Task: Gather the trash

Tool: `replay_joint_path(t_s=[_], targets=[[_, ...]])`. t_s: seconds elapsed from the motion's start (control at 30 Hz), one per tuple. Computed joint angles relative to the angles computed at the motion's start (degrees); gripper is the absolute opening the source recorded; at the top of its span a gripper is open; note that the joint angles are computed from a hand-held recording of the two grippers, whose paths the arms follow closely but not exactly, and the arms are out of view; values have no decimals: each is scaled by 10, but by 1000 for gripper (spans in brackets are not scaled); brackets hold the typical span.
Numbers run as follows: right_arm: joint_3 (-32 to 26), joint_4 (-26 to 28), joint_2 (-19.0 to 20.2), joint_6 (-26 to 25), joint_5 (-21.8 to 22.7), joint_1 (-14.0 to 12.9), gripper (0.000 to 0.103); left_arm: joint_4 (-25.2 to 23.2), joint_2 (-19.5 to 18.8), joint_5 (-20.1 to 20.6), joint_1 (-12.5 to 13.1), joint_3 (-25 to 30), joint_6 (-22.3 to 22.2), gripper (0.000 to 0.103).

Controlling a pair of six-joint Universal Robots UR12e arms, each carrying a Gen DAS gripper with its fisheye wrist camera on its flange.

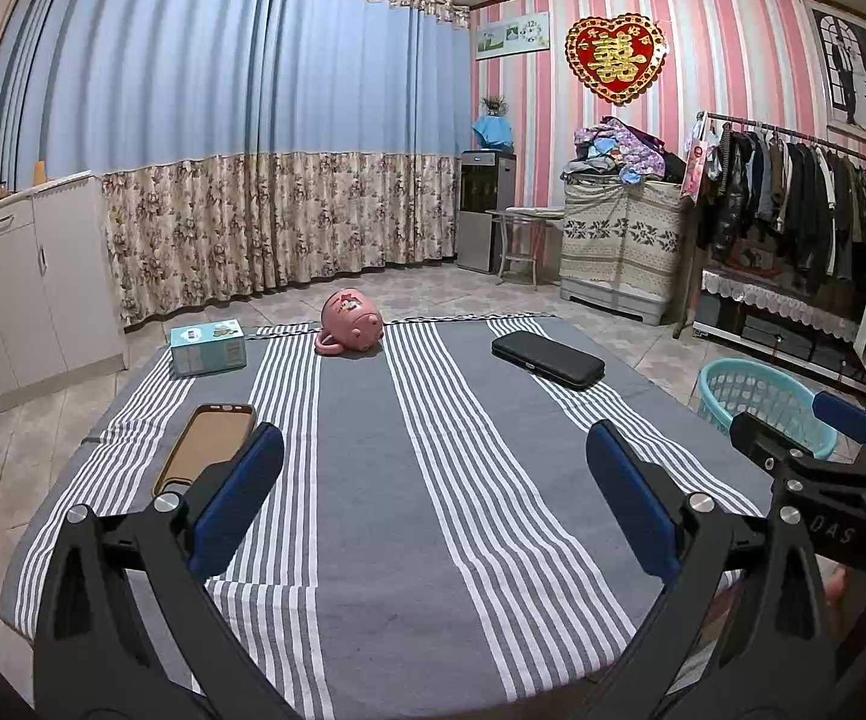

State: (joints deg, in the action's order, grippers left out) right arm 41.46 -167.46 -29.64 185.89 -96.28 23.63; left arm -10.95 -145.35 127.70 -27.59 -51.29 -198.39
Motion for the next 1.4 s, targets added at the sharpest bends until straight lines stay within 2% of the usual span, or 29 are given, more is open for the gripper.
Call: replay_joint_path(t_s=[1.4], targets=[[1,-1,0,0,4,1,98,6,5,3,1,-9,-2,98]])
